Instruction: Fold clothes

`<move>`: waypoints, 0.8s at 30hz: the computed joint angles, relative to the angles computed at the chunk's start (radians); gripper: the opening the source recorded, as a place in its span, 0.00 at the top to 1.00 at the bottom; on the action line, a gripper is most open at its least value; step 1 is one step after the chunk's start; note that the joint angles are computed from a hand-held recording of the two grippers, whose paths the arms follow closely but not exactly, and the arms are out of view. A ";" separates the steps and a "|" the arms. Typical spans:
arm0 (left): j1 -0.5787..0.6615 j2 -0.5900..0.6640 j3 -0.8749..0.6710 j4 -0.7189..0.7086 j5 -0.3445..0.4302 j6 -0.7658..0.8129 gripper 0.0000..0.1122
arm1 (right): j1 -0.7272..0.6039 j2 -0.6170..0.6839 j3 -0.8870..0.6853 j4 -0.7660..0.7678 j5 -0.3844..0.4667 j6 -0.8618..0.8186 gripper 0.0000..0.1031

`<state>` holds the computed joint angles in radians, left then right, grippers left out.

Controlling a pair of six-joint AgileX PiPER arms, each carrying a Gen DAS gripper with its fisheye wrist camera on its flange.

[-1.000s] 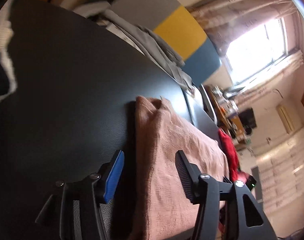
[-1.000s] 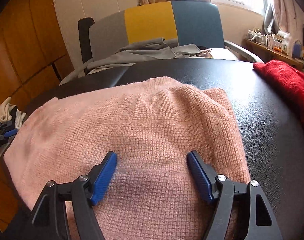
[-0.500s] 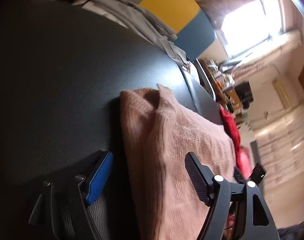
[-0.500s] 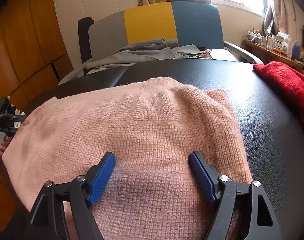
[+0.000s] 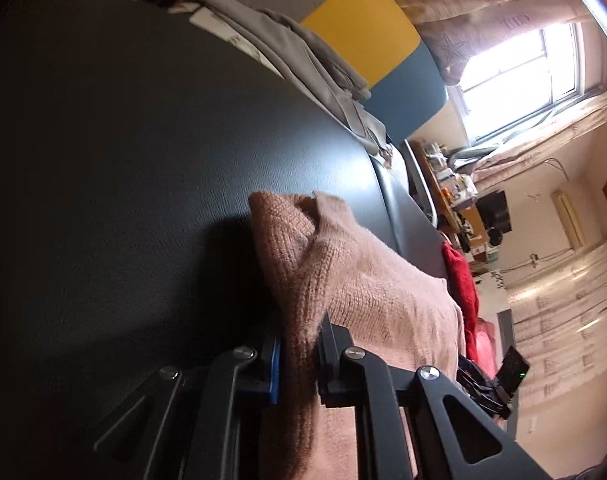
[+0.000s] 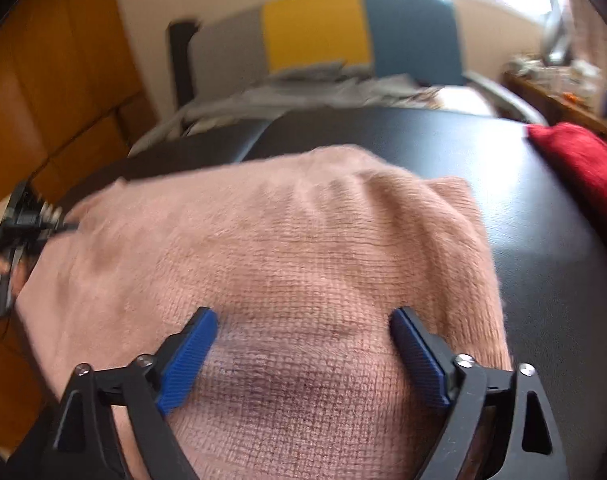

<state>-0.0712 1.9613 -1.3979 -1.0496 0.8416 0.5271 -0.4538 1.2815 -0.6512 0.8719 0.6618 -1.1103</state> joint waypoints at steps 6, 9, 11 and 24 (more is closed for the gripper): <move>0.042 -0.080 -0.132 0.231 0.061 -0.208 0.90 | -0.007 0.026 -0.175 -0.117 0.260 -0.048 0.12; 0.038 -0.108 -0.225 0.338 0.133 -0.317 0.90 | 0.002 0.081 -0.270 -0.130 0.382 -0.105 0.13; 0.023 -0.125 -0.280 0.390 0.178 -0.385 0.90 | 0.032 0.111 -0.313 -0.151 0.421 -0.129 0.13; -0.170 -0.227 -0.316 0.334 0.121 -0.678 0.90 | 0.212 0.342 -0.437 -0.310 0.367 -0.172 0.19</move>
<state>-0.2410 1.7338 -1.7136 -0.7159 0.9631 -0.1509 -0.2420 1.6232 -1.0881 0.5617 1.0290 -1.2821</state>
